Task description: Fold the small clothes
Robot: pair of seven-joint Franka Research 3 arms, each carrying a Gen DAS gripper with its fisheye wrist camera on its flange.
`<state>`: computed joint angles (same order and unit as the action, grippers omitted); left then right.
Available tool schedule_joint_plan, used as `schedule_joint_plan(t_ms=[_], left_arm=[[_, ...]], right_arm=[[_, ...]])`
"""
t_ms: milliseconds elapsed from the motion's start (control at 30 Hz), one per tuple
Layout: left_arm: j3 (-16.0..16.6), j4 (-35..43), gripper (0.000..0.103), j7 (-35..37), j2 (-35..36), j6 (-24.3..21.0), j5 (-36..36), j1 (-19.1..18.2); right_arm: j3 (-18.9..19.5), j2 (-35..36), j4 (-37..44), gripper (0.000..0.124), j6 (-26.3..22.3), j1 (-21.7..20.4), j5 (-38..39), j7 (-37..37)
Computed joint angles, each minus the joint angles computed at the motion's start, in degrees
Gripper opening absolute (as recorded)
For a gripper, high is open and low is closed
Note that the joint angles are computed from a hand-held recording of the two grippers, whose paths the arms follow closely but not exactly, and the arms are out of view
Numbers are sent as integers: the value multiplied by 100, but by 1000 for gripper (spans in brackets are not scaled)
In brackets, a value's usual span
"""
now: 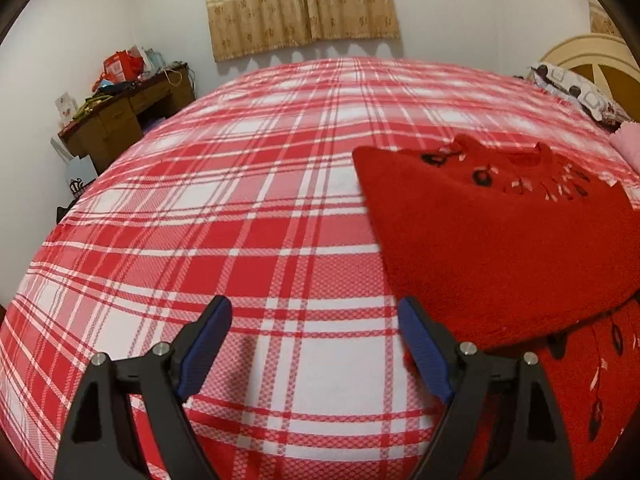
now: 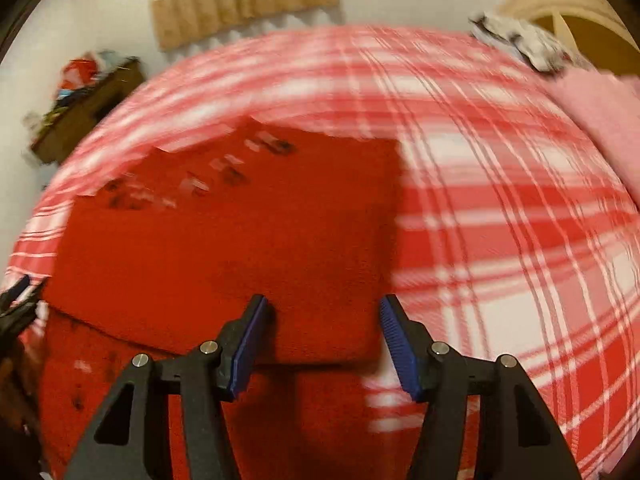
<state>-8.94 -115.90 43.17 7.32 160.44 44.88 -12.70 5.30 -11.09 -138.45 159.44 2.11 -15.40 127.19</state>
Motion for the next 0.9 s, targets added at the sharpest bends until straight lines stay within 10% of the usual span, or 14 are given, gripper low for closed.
schedule_joint_plan(t_ms=[133,400,700,900], left_arm=[[-17,18,88,114,19,-100,-99,-23],[-24,-105,89,-99,-99,-138,68,-15],[-48,-49,89,-105,-51,-203,134,-21],[-42,-50,89,-45,-39,-191,67,-17]], right_arm=[[-273,-87,-339,59,636,144,1137,-669],[1004,-585,-357,61,977,-978,-1455,1279],[239,68,-70,61,735,-73,-371,154],[537,-168,-257,60,530,-218,-939,423]])
